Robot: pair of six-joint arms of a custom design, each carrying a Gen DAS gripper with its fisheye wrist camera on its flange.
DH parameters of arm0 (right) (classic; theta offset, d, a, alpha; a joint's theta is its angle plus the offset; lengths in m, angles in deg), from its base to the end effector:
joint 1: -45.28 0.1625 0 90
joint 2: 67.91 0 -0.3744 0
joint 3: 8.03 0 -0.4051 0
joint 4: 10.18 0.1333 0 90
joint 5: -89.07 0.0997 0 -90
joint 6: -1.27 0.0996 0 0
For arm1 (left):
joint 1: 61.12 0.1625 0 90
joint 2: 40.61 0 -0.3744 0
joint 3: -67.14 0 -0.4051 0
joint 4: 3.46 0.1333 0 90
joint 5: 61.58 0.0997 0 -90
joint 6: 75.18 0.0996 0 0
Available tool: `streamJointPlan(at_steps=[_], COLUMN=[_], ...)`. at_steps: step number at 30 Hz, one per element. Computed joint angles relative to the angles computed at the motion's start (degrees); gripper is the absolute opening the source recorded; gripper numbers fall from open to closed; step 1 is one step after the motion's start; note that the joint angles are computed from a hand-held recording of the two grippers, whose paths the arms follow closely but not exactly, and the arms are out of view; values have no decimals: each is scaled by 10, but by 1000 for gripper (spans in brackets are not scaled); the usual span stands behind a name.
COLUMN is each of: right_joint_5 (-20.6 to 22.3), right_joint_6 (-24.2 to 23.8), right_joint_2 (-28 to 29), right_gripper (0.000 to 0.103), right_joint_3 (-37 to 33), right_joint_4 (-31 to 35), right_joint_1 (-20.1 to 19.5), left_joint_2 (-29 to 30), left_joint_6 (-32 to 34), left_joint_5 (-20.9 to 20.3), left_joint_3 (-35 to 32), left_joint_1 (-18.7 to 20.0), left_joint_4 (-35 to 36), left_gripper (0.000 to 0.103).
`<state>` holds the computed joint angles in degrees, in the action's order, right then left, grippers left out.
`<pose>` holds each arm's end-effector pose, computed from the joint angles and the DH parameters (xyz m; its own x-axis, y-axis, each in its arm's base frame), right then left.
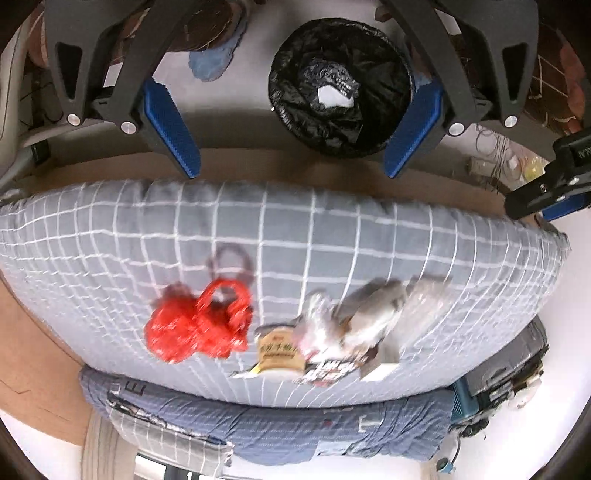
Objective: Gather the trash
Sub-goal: 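Move the left tool to the bubble wrap while the right tool reaches the red plastic bag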
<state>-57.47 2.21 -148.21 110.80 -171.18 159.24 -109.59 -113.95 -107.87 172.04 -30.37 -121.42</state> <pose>0.2463 -0.4307 0.2864 -0.6913 0.1980 0.6949 -0.3313 0.7678 -0.5483 -0.3703 -0.4555 0.1892 -0.7570 0.2054 -0.6203 0.4837 0.8144 -0.3206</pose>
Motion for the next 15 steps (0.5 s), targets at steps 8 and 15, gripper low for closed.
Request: streamJointPlan(at_steps=[8,15], right_joint_5=[-2,-9], right_joint_6=[-42,-106], right_joint_2=[-2,29], right_gripper=[95,95], right_joint_3=[-46,-108], right_joint_4=[-25,-55], right_joint_1=[-7,-26], left_joint_2=[36,94], left_joint_6=[21,64], left_joint_5=[27,40], left_joint_3=[-57,-134], left_joint_1=[14,38], left_joint_4=[10,3], left_gripper=[97,97])
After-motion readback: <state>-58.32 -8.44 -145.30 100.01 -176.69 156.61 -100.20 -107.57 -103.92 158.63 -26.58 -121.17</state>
